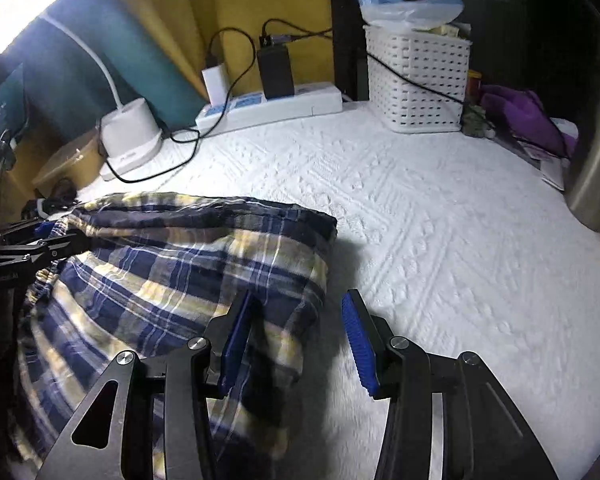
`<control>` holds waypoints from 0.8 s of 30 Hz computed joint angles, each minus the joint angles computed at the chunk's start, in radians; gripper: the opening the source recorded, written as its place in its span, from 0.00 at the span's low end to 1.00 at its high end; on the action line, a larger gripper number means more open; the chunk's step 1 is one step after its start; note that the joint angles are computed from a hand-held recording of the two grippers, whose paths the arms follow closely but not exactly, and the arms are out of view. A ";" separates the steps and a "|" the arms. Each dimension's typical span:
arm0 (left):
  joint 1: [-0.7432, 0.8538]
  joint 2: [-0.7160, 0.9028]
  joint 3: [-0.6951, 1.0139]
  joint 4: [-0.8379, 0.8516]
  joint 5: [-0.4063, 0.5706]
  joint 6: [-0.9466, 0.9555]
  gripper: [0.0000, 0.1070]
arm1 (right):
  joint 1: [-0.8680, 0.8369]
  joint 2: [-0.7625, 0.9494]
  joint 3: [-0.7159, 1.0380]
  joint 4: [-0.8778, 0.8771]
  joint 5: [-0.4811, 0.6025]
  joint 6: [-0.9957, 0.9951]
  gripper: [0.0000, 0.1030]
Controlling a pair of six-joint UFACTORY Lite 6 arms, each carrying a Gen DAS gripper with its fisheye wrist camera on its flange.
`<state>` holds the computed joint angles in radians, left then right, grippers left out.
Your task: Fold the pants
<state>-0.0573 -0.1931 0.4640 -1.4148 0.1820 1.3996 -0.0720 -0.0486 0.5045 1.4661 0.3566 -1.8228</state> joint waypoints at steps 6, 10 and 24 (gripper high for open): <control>0.063 0.013 0.034 0.147 0.094 -0.154 0.52 | 0.013 -0.013 0.017 -0.077 -0.017 0.092 0.51; 0.059 -0.145 -0.038 0.327 0.127 -0.342 0.59 | -0.027 -0.090 -0.017 -0.165 0.018 0.156 0.58; -0.064 -0.234 -0.170 0.340 0.080 -0.417 0.79 | -0.177 -0.097 -0.039 -0.299 0.166 0.181 0.73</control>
